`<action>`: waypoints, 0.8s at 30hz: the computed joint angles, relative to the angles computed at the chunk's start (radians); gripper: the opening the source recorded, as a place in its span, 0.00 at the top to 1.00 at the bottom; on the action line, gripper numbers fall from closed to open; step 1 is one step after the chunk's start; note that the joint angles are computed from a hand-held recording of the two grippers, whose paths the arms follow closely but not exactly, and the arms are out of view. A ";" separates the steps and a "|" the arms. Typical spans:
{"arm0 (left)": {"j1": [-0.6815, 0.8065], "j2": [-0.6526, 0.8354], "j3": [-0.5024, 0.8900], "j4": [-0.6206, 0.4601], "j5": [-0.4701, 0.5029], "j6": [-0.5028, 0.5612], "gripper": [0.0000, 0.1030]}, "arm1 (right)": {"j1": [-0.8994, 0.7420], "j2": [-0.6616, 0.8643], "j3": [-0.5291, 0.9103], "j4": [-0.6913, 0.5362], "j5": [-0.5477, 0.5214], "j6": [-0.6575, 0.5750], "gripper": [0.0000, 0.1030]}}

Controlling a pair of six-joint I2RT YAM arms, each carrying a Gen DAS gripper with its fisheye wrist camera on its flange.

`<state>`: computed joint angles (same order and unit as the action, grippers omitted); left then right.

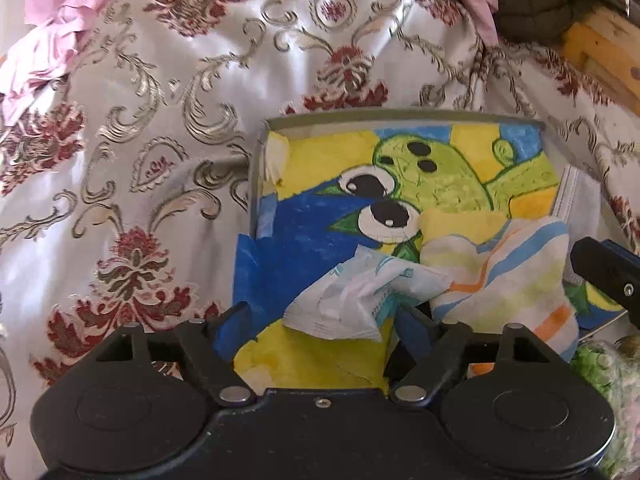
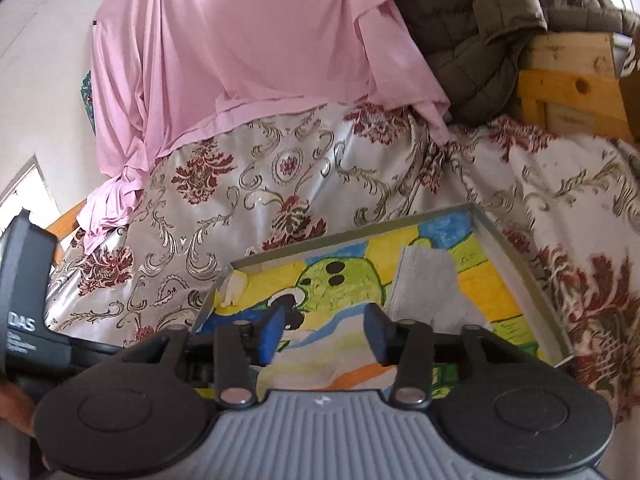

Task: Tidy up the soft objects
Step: 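Lower the striped towel and plastic bag into the painted tray and open both grippers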

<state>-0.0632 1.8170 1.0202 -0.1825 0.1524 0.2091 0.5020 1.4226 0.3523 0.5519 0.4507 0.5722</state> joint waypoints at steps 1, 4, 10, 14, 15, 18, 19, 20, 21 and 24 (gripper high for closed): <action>0.006 -0.022 -0.017 0.009 0.007 -0.009 0.22 | 0.010 -0.025 -0.005 -0.016 0.016 -0.003 0.44; 0.023 -0.117 -0.099 0.074 0.026 -0.041 0.16 | 0.051 -0.113 -0.027 -0.065 0.072 -0.002 0.36; 0.068 -0.346 -0.248 0.137 0.087 -0.083 0.11 | 0.190 -0.329 -0.054 -0.232 0.247 0.004 0.21; 0.103 -0.527 -0.347 0.136 0.141 -0.093 0.07 | 0.299 -0.468 -0.057 -0.365 0.375 0.048 0.15; 0.112 -0.576 -0.371 0.132 0.154 -0.093 0.06 | 0.338 -0.501 -0.054 -0.408 0.422 0.070 0.14; 0.143 -0.723 -0.435 0.099 0.194 -0.083 0.05 | 0.448 -0.580 -0.046 -0.523 0.551 0.139 0.10; 0.156 -0.772 -0.452 0.081 0.209 -0.078 0.04 | 0.487 -0.605 -0.040 -0.569 0.587 0.164 0.09; 0.173 -0.825 -0.468 0.058 0.230 -0.071 0.04 | 0.527 -0.623 -0.033 -0.619 0.625 0.195 0.08; 0.187 -0.868 -0.480 0.036 0.248 -0.064 0.04 | 0.572 -0.635 -0.022 -0.673 0.666 0.230 0.08; 0.244 -0.981 -0.505 -0.032 0.304 -0.053 0.03 | 0.714 -0.624 0.031 -0.879 0.794 0.413 0.05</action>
